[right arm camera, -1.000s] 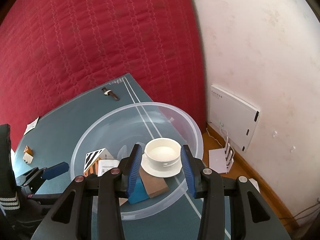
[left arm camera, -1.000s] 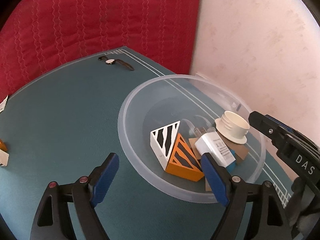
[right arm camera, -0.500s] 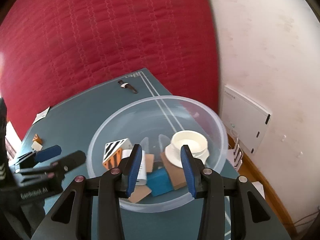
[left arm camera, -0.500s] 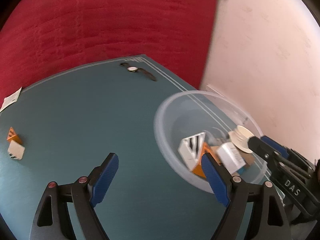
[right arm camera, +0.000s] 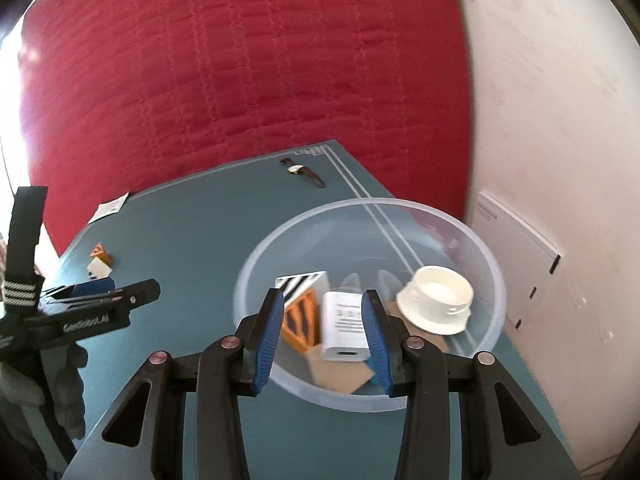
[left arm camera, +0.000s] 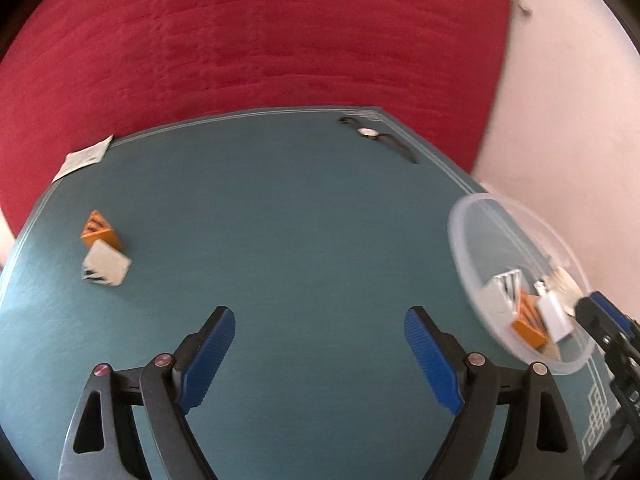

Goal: Organize rigid objects
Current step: 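Withdraw both grippers from the bowl toward the remaining blocks, then grasp the white striped triangular block with the left gripper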

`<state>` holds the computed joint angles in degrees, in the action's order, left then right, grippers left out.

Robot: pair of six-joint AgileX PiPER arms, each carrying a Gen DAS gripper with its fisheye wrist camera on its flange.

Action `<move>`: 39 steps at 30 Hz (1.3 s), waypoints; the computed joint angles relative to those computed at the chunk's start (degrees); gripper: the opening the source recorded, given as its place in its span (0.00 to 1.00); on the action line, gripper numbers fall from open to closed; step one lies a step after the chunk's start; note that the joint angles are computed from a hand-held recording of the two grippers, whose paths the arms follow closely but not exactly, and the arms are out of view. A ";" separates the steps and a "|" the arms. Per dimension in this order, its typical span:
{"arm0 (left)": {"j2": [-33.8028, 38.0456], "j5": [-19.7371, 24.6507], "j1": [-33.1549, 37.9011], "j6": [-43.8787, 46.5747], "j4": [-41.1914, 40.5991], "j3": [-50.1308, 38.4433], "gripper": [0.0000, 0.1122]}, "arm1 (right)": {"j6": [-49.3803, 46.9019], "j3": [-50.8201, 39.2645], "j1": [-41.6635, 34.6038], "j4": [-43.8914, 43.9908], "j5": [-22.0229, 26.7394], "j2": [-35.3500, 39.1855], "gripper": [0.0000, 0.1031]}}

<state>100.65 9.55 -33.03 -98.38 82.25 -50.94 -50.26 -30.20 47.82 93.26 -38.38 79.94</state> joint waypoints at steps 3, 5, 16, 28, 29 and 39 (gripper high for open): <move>0.21 0.23 2.20 1.19 -1.80 0.04 0.80 | 0.46 -1.21 1.10 -0.31 0.46 1.35 0.43; 0.27 0.49 3.56 4.22 -5.16 0.09 0.81 | 0.61 -1.94 1.98 -0.34 0.63 2.23 0.45; 0.29 0.96 9.42 -0.01 -2.77 1.06 0.84 | 1.41 -7.58 4.67 -3.36 6.00 9.15 0.47; 4.10 4.70 17.01 9.66 -17.02 -3.12 0.85 | 1.01 -11.30 5.66 -4.78 11.57 14.84 0.48; 4.22 4.86 17.35 9.77 -17.42 -3.36 0.85 | 1.17 -11.50 5.71 -4.91 11.89 15.15 0.50; 9.95 13.70 18.90 9.08 -19.79 -12.15 0.85 | 3.89 -13.07 5.39 -8.48 14.61 17.01 0.51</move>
